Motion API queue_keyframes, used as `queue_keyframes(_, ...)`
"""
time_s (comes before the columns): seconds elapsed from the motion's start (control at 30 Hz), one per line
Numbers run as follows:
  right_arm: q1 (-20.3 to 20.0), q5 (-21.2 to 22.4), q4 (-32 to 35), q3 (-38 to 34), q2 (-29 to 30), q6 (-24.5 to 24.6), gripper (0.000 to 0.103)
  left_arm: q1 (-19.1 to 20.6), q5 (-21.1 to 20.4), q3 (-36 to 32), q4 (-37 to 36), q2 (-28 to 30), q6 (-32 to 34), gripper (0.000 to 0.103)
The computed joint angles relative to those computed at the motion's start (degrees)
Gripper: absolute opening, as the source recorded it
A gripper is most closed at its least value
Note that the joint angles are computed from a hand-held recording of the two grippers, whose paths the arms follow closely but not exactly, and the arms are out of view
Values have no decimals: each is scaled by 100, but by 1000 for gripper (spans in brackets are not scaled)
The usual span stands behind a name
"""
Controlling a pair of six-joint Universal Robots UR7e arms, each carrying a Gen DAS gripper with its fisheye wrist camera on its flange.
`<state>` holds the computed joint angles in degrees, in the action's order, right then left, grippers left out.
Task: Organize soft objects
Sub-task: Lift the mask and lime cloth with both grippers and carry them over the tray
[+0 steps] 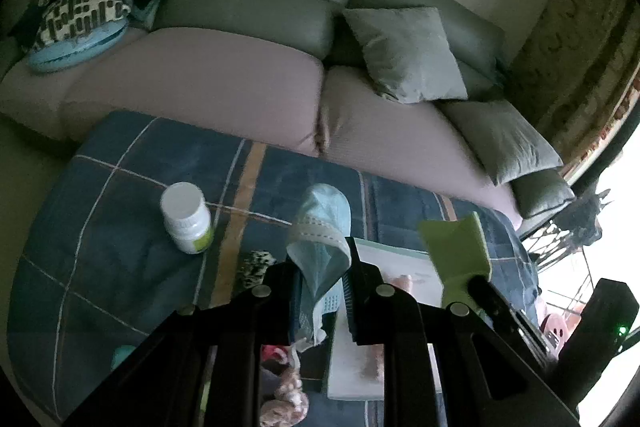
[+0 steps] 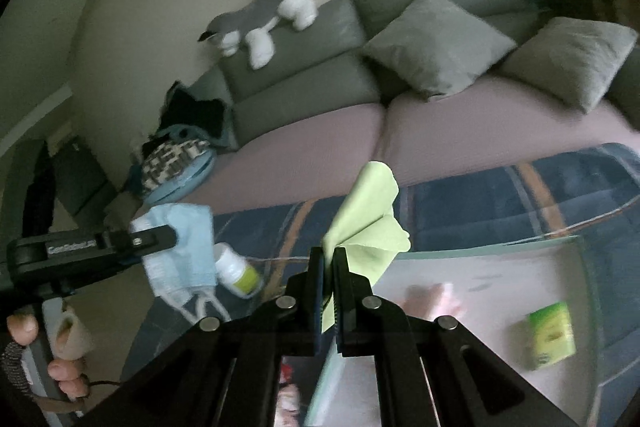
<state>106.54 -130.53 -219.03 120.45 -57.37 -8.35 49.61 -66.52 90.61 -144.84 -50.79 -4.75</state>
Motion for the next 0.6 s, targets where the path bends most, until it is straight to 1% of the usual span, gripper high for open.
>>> queue_keyframes(0.13, 12, -322, -288, 166, -199, -74, 4, -113, -26, -1, 28, 60, 42, 19)
queue_keyframes(0.37, -39, -919, -665, 412, -523, -72, 4, -300, -175, -137, 82, 345, 177, 19)
queue_keyframes(0.6, -239, -1133, -828, 817, -973, 230, 4, -373, -354, -236, 110, 651, 255, 19)
